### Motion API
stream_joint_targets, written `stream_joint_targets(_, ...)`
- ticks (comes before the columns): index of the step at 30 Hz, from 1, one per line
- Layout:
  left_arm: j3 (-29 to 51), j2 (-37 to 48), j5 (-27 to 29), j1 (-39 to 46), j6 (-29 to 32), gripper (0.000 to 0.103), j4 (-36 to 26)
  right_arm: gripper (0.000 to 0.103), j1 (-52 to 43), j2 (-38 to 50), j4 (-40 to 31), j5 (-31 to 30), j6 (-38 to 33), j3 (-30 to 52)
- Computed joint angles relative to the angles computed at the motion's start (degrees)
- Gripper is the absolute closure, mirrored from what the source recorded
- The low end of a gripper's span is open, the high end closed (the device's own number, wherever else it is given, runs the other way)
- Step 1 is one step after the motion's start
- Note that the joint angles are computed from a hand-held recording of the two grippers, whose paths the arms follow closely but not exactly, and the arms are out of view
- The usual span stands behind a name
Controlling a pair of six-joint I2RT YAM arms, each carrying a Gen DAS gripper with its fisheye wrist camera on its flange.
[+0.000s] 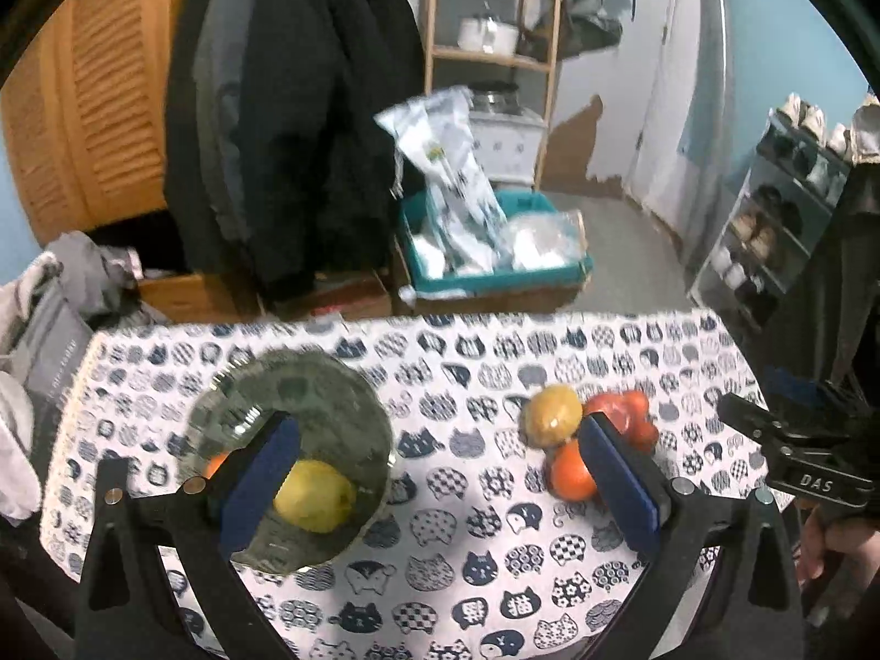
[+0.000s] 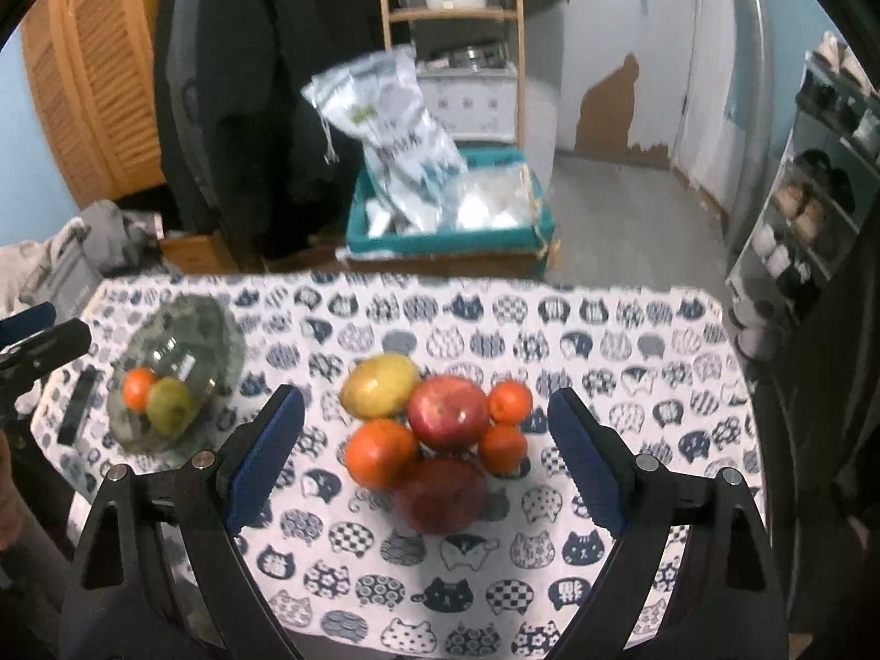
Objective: Organize fruits
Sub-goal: 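Grasp the dark red apple with the right tool while the left tool approaches an orange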
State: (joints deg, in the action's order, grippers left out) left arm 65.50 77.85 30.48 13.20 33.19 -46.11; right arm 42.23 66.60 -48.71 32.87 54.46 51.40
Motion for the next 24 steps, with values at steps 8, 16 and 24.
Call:
stream_joint_targets(8, -4.1, 6.2, -6.9, -6.2, -2.6, 0.001, 4.3, 0.013, -8.9, 2.4, 10.6, -11.4, -3.4, -9.4)
stream_joint_targets(16, -7.9, 9.7, -11.8, -12.1, -5.1, 0.001, 9.8, 0.013, -12.4, 5.8, 17.9, -17.8, -4.3, -14.8)
stream_joint_targets(24, -10.9, 13.0, -15.5, -15.1, -5.5, 0.001, 13.7, 0.013, -13.3, 13.1, 24.7, -22.4, -6.5, -16.7)
